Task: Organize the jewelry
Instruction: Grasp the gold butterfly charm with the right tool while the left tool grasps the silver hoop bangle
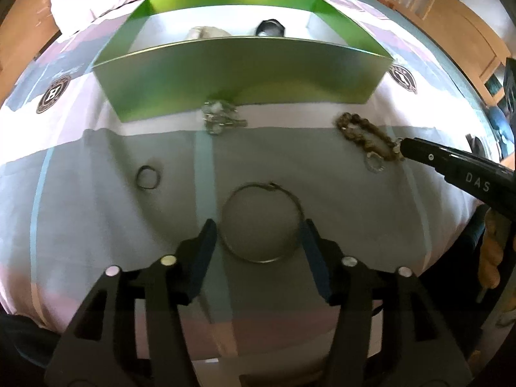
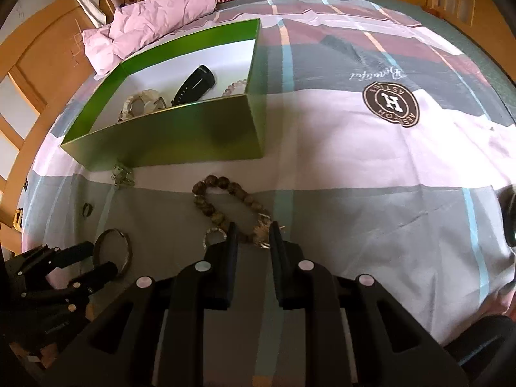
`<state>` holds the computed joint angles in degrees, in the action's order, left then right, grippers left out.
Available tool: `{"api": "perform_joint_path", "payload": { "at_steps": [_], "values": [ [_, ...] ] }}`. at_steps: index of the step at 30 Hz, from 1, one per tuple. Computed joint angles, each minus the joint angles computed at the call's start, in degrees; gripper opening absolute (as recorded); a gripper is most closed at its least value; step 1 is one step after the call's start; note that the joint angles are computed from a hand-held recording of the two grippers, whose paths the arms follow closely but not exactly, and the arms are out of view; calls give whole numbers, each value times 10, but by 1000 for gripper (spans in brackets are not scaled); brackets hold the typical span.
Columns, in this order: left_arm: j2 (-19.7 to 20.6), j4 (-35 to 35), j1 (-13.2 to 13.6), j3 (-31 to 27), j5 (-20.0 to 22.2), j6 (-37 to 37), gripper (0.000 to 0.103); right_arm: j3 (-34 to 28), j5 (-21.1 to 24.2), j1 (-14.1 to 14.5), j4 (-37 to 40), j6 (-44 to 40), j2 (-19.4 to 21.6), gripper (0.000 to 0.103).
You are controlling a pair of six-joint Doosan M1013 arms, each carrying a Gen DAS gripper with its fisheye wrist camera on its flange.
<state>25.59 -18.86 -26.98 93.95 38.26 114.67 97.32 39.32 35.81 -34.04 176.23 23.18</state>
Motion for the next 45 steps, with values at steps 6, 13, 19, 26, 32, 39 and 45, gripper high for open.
{"api": "perform_joint_path", "payload": {
  "at_steps": [6, 13, 19, 26, 32, 39, 45],
  "values": [
    [1, 21, -9, 1, -5, -5, 66, -2, 40, 3, 8, -9, 1, 20],
    [4, 53, -14, 4, -27, -24, 60, -7, 51, -1, 23, -33, 12, 32],
    [2, 74, -13, 7, -41, -49, 59, 3, 5, -8, 34, -26, 8, 21],
    [-1, 70, 1, 7, -47, -66, 59, -5, -34, 3, 82, -120, 5, 21],
    [0, 60, 1, 7, -39, -58, 60, -24, -23, 6, 117, -152, 23, 40],
    [3, 44, 6, 5, -35, -56, 63, -34, 12, 15, 98, -145, 29, 45],
    [3, 61, 2, 6, -37, -69, 65, -47, 44, 22, 65, -131, 39, 45]
  ]
}}
